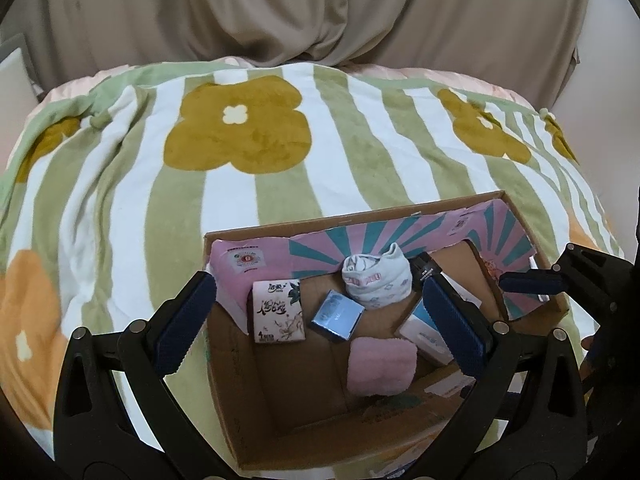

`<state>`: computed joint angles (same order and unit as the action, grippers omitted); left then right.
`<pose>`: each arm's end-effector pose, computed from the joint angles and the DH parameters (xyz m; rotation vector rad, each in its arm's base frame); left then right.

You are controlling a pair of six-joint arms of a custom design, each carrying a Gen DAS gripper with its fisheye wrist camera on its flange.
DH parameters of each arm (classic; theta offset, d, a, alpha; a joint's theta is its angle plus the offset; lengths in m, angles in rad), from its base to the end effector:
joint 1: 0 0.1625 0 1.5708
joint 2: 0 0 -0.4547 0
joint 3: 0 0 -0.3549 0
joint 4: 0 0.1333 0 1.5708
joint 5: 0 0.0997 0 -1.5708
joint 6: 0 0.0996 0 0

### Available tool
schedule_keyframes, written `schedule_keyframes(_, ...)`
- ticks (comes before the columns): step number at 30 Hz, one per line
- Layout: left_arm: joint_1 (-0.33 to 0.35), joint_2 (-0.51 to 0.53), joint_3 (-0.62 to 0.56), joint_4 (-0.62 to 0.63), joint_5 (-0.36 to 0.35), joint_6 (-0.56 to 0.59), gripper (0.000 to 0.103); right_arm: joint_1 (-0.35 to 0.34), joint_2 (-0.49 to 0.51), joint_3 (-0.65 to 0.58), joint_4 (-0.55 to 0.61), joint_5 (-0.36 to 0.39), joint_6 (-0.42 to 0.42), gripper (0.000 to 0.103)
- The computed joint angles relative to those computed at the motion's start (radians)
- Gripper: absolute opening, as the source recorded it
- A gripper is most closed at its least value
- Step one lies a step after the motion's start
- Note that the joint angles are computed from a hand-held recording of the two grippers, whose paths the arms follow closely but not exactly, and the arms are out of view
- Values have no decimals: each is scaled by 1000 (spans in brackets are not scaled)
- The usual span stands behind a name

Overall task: Organize objects
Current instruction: 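Withdraw both tools from the box toward the floss case and round lid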

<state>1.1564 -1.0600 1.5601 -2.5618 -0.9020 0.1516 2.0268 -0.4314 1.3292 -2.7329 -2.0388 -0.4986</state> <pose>-0.0866 -0.6813 0.3671 0.4794 2.4121 -0.7200 0.4113 -0.6378 0.0154 1.1425 -2.3918 0.3386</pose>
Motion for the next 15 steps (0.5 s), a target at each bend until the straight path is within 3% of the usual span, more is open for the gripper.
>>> schedule_keyframes(15, -80, -110, 63, 35, 29, -54, 103, 52, -93, 141, -164, 20, -44, 80)
